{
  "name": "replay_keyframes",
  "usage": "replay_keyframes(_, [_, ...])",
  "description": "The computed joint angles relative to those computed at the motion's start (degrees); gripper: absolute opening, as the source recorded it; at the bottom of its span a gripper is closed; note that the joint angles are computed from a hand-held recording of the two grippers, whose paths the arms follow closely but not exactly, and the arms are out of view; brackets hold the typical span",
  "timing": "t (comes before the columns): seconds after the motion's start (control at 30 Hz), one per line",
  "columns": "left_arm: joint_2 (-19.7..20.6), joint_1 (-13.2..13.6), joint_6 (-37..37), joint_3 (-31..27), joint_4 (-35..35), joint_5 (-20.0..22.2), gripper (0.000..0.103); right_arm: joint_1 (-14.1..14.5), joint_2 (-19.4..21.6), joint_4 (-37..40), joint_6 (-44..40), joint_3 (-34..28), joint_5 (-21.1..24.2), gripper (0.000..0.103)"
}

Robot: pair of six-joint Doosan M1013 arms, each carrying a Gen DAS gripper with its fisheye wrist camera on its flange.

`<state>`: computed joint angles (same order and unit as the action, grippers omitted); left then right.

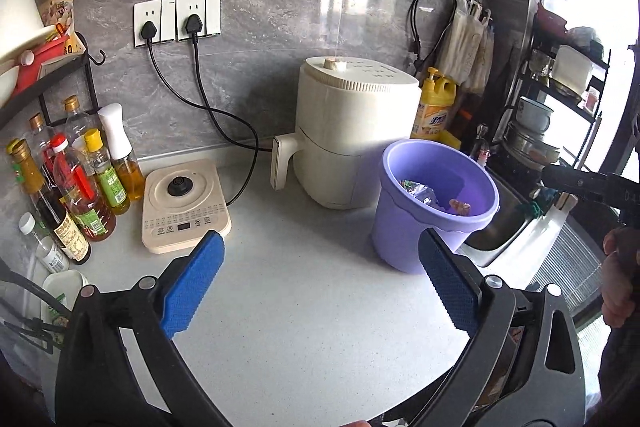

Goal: Collect trash

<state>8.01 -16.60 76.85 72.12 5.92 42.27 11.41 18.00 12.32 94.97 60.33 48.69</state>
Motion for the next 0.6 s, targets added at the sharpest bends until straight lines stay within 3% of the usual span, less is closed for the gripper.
replay_keyframes(0.2, [-3.0,0.8,2.0,2.3,-1.7,-1.2,0.097,2.9,-3.9,-6.3,4.4,4.4,-4.3,0.095])
replay_keyframes(0.33, [-4.9,1.0,2.9,4.2,-1.9,-2.9,0.097,4.4,-6.1,-9.1,6.9,6.9,-6.6,0.095])
replay_keyframes(0.47, [-6.5,0.5,-1.0,5.3,1.7,-2.7,0.097,5.8,-8.1,-11.7,8.6,9.4,-8.8,0.095])
replay_keyframes(0.6, [-7.8,0.6,-0.2,6.2,1.5,-2.5,0.097,7.0,-9.7,-13.8,9.9,11.9,-10.6,0.095])
